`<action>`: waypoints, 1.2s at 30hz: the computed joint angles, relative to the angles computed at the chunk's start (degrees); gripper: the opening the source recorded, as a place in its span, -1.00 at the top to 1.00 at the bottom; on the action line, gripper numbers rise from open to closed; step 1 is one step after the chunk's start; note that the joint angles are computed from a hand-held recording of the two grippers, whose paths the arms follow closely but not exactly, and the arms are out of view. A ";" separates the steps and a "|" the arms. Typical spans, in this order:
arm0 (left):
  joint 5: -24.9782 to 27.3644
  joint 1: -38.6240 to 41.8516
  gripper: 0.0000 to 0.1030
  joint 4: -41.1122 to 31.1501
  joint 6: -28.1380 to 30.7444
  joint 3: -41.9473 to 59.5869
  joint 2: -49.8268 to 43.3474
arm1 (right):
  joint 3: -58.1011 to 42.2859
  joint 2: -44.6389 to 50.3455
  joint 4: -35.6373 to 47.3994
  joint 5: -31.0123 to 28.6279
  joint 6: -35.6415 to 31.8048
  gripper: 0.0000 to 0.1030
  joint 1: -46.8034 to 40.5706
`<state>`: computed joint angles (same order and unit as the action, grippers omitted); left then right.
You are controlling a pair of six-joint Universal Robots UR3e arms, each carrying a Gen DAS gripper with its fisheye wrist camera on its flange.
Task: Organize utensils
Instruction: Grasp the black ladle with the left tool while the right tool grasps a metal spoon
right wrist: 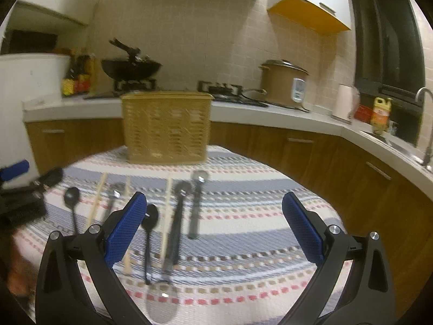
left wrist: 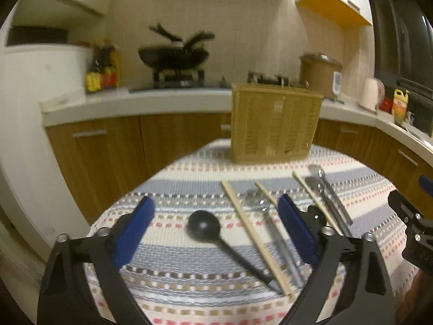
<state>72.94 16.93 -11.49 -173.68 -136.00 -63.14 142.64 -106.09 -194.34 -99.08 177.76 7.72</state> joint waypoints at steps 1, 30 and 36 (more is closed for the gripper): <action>-4.49 4.40 -0.65 -6.32 1.87 1.51 1.70 | -0.60 -0.89 2.75 1.14 -1.14 -0.85 -0.93; 2.56 -6.31 -0.18 -42.54 10.88 40.33 -32.13 | -61.41 31.06 73.31 23.40 -8.37 0.28 -13.69; 1.09 -6.61 0.27 -42.70 15.44 42.17 -33.10 | -70.06 38.33 74.90 19.35 -6.55 0.45 -9.88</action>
<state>74.03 10.33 -54.19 -158.24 -93.83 -96.24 72.58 -67.76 -119.44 -79.74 171.21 -2.16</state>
